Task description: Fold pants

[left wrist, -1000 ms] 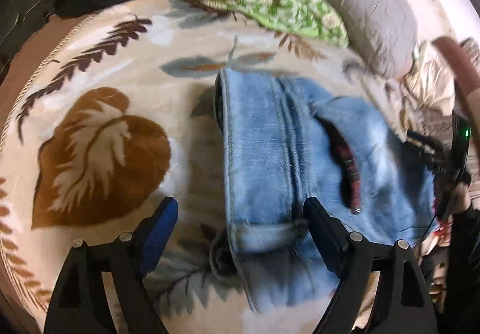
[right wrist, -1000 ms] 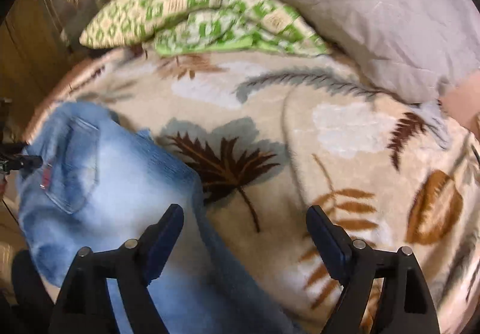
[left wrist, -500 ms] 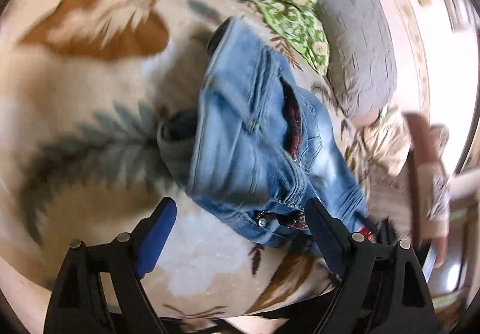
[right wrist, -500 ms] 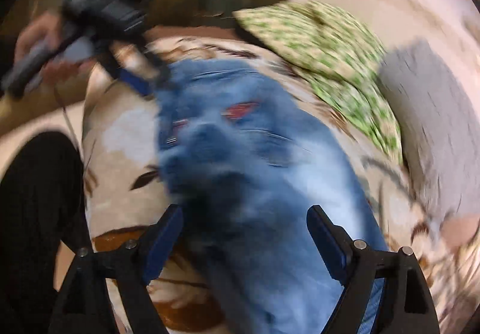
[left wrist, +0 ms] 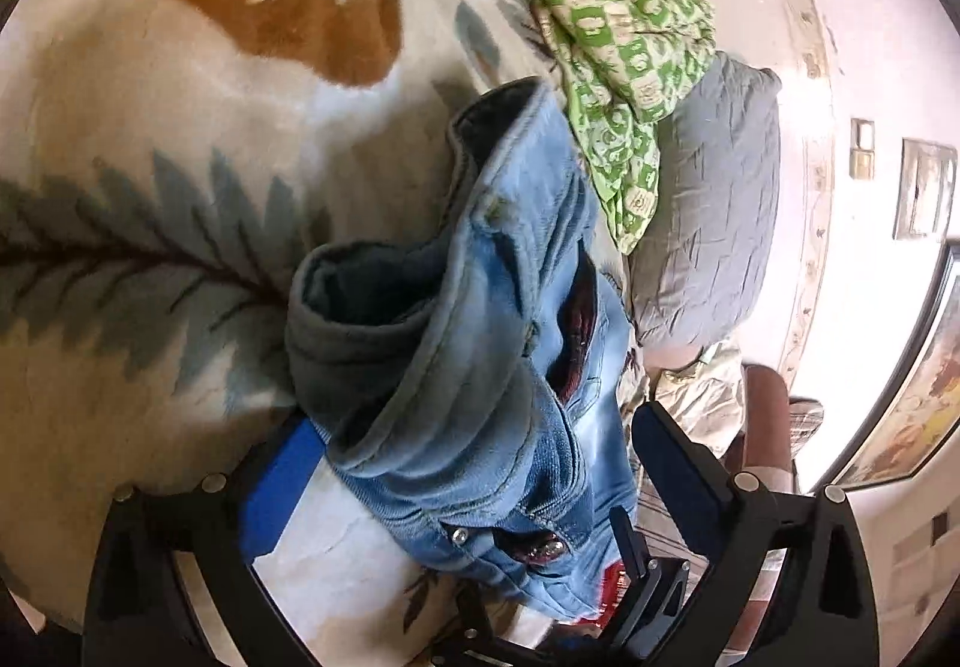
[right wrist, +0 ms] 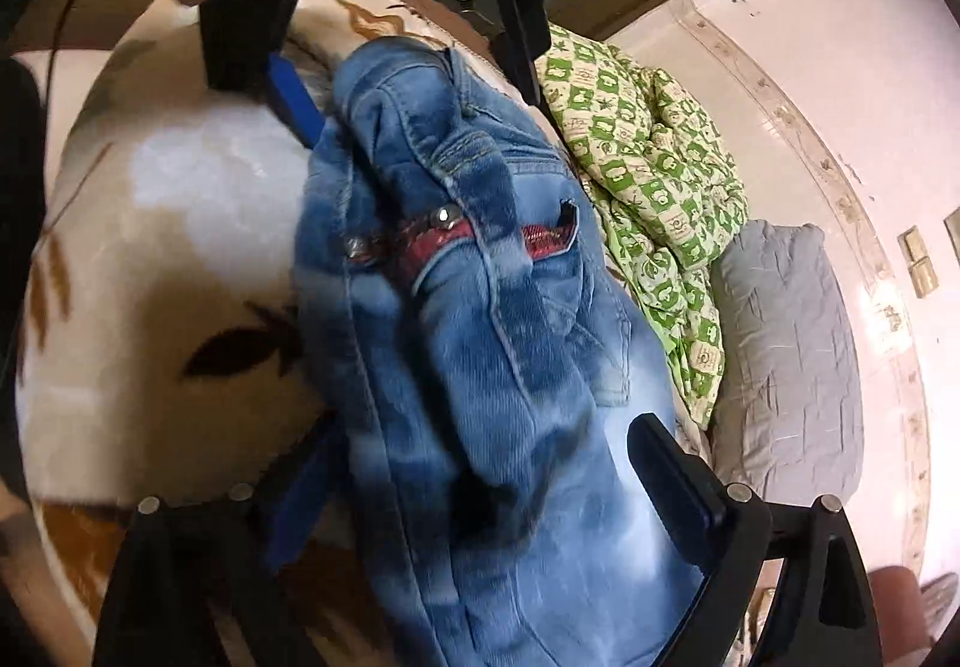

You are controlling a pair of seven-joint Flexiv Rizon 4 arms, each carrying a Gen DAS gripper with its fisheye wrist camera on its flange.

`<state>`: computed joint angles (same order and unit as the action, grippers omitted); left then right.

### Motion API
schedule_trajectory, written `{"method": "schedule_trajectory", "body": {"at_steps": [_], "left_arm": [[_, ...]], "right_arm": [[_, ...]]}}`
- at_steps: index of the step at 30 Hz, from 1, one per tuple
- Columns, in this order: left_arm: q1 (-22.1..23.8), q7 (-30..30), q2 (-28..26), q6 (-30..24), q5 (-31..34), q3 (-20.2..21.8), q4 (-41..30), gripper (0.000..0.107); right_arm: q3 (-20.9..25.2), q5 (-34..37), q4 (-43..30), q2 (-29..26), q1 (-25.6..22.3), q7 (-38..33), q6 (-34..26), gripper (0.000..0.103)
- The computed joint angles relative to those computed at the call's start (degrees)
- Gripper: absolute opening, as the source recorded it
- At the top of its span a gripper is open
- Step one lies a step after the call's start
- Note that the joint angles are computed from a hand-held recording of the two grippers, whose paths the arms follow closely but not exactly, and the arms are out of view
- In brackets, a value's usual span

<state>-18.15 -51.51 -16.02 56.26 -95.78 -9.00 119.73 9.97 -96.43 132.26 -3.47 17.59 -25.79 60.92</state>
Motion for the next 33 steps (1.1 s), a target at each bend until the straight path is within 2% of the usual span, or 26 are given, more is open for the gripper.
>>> {"method": "schedule_trajectory", "body": {"at_steps": [1,2,3,4,5,6,13,16,20,21,22,24,25,26,27,28,29,30,33], "left_arm": [[-0.3,-0.2,0.0,1.3,2.2,0.2,0.0,0.089],[-0.5,-0.9,-0.3,2.5,4.3,0.2,-0.1,0.061],[-0.3,-2.1,-0.5,3.1,7.9,0.5,0.0,0.034],[0.5,-1.7,-0.7,1.9,8.6,0.5,0.2,0.034],[1.2,-0.4,-0.6,1.0,7.5,0.3,0.6,0.031],[1.6,0.7,-0.5,0.2,6.8,0.2,0.8,0.029],[2.4,6.9,3.0,0.4,4.3,1.1,0.5,0.023],[2.8,7.6,3.4,1.9,4.9,1.8,-0.4,0.023],[4.5,1.2,0.7,0.8,14.5,2.5,-0.3,0.023],[4.9,-0.4,-0.3,1.0,16.7,2.3,-0.3,0.025],[5.3,-0.4,-1.2,1.2,16.7,2.1,0.0,0.027],[6.3,4.3,-1.6,0.3,9.8,0.4,0.5,0.031],[6.5,5.2,-1.2,-0.6,8.1,0.4,0.8,0.036],[6.4,5.0,-0.6,-0.9,7.7,0.7,1.0,0.053],[6.1,5.3,0.3,-0.4,7.6,0.9,1.3,0.081],[5.3,5.4,1.5,1.7,7.5,1.2,1.6,0.096],[4.6,4.7,2.4,4.3,8.0,1.5,1.7,0.103],[3.8,4.5,3.4,7.1,9.0,1.8,1.7,0.103],[4.4,4.4,5.4,5.5,12.7,2.4,1.0,0.103]], "right_arm": [[0.0,0.0,-0.3,-0.3,0.1,0.6,-0.4,0.092],[0.0,0.0,-0.5,-0.5,0.2,0.8,-0.2,0.086],[0.0,0.9,-0.7,-0.9,0.2,0.5,0.4,0.059],[0.3,3.0,-0.8,-1.3,0.6,-0.8,0.0,0.031],[0.6,6.3,-1.0,-1.8,1.1,-3.0,-0.6,0.030],[0.6,6.8,-1.0,-1.8,1.4,-3.2,-0.6,0.025],[0.5,6.7,-2.4,-1.3,2.4,-1.6,-0.9,0.018],[0.7,7.0,-4.4,-2.1,3.4,-0.3,-1.6,0.018],[1.4,12.6,-6.5,-5.4,6.2,-2.9,-4.9,0.018],[2.3,15.4,-6.8,-7.0,6.6,-5.3,-6.5,0.019],[1.4,14.5,-6.5,-7.2,8.2,-4.8,-7.9,0.021],[0.8,8.1,-5.9,-7.4,10.0,-2.1,-12.5,0.026],[0.8,7.2,-5.7,-7.3,10.4,-1.8,-13.7,0.034],[0.9,7.2,-5.5,-6.8,10.2,-1.7,-13.8,0.042],[0.8,6.9,-5.3,-6.3,10.0,-0.8,-14.0,0.068],[0.6,5.9,-4.9,-5.3,9.5,1.0,-14.3,0.092],[0.4,5.0,-4.4,-4.1,8.5,2.6,-12.9,0.102],[0.2,4.0,-3.6,-2.2,6.9,4.9,-9.8,0.103],[0.8,5.9,-1.8,1.1,5.0,6.2,-8.7,0.103]]}}
